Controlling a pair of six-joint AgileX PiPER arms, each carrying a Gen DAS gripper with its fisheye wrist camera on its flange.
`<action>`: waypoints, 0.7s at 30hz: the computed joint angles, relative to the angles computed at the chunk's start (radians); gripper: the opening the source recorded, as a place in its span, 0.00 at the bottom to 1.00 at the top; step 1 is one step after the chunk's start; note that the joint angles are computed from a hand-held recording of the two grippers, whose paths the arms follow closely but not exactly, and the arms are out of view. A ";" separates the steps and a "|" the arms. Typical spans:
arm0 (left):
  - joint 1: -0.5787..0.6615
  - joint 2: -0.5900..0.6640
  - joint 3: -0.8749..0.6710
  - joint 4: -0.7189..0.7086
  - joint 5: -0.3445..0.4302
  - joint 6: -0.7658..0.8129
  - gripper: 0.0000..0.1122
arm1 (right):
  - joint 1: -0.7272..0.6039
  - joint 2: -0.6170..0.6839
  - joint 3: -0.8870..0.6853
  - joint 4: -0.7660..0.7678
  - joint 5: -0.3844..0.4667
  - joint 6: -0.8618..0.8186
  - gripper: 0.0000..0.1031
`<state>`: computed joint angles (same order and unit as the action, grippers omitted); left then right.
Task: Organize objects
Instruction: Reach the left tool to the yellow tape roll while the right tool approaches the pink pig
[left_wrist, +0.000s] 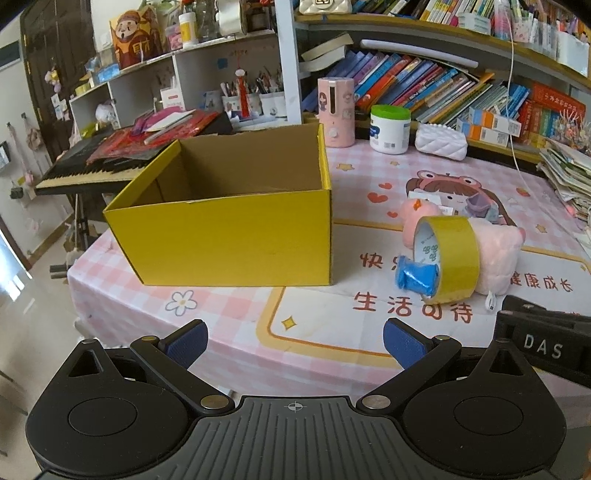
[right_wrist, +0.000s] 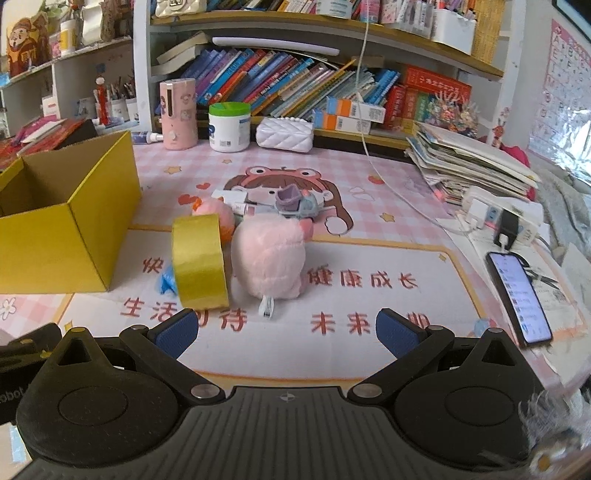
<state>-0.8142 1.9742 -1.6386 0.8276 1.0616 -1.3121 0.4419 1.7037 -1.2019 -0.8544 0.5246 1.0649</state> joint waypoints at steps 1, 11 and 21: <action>0.001 0.019 -0.031 -0.010 0.013 0.010 0.91 | -0.017 0.002 -0.002 0.020 -0.018 -0.027 1.00; -0.008 0.172 -0.280 -0.049 0.103 0.102 0.91 | -0.190 0.041 -0.036 0.363 -0.196 -0.404 1.00; -0.017 0.203 -0.304 -0.043 0.010 0.051 0.91 | -0.284 0.056 0.006 0.342 -0.383 -0.418 1.00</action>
